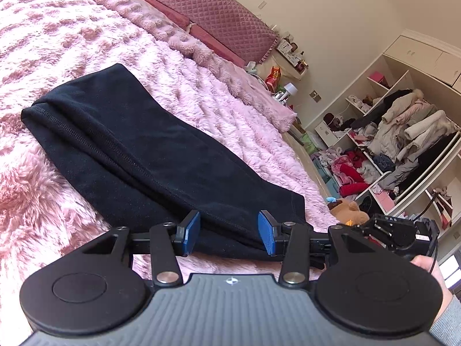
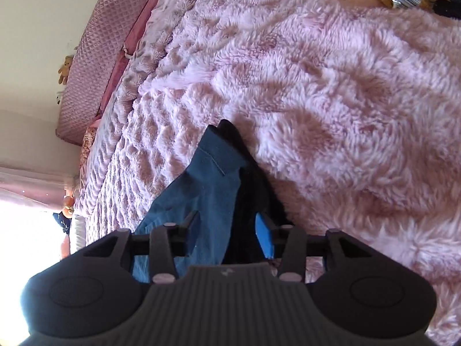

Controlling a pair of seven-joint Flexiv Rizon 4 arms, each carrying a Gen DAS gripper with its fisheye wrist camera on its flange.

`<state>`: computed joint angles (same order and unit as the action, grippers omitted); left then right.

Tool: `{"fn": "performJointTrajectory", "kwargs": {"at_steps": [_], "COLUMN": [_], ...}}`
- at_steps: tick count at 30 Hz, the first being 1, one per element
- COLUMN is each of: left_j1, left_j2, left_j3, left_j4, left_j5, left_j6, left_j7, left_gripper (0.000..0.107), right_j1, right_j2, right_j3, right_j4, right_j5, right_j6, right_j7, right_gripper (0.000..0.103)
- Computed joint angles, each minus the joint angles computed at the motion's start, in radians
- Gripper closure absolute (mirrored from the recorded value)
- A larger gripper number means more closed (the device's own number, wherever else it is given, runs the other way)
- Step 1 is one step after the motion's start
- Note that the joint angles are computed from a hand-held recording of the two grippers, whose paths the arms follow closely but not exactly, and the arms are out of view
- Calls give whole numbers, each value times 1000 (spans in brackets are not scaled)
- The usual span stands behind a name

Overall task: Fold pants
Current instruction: 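Grasp the end of the black trousers with the right gripper, then lift the trouser end with the right gripper, fold it over, open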

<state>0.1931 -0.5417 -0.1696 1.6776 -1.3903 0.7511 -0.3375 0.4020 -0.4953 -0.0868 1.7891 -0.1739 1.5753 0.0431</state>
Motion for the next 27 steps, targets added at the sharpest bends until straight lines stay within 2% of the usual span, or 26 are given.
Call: {"fn": "performJointTrajectory", "kwargs": {"at_steps": [5, 10, 13, 14, 16, 18, 21, 22, 25, 27], "left_j1": [-10, -15, -13, -13, -11, -9, -6, -7, -2, 4], "left_j2": [3, -7, -15, -14, -11, -13, -18, -21, -24, -29], "left_j3": [1, 3, 4, 3, -1, -3, -2, -3, -6, -8], "left_j4": [8, 6, 2, 5, 11, 10, 4, -2, -6, -11], "left_j5": [15, 49, 78, 82, 79, 83, 95, 101, 103, 106], "left_j6": [7, 12, 11, 14, 18, 15, 12, 14, 9, 0], "left_j7": [26, 15, -9, -8, -4, -9, -25, -35, -49, -59], "left_gripper": [57, 57, 57, 57, 57, 57, 57, 57, 57, 57], "right_j1": [-105, -273, -293, -316, -340, -313, -206, -192, -164, -171], "right_j2": [-57, -142, -173, -197, -229, -231, -226, -229, -227, -241], "right_j3": [123, 356, 395, 434, 477, 438, 297, 276, 227, 232], "right_j4": [-97, -163, -187, -200, -217, -226, -221, -220, -235, -267], "right_j5": [34, 130, 178, 201, 212, 204, 237, 230, 164, 123], "right_j6": [-91, -9, 30, 73, 114, 96, 123, 143, 150, 183], "right_j7": [-67, -254, -298, -313, -328, -317, -241, -239, -279, -318], "right_gripper": [60, 59, 60, 65, 67, 71, 91, 103, 103, 103]}}
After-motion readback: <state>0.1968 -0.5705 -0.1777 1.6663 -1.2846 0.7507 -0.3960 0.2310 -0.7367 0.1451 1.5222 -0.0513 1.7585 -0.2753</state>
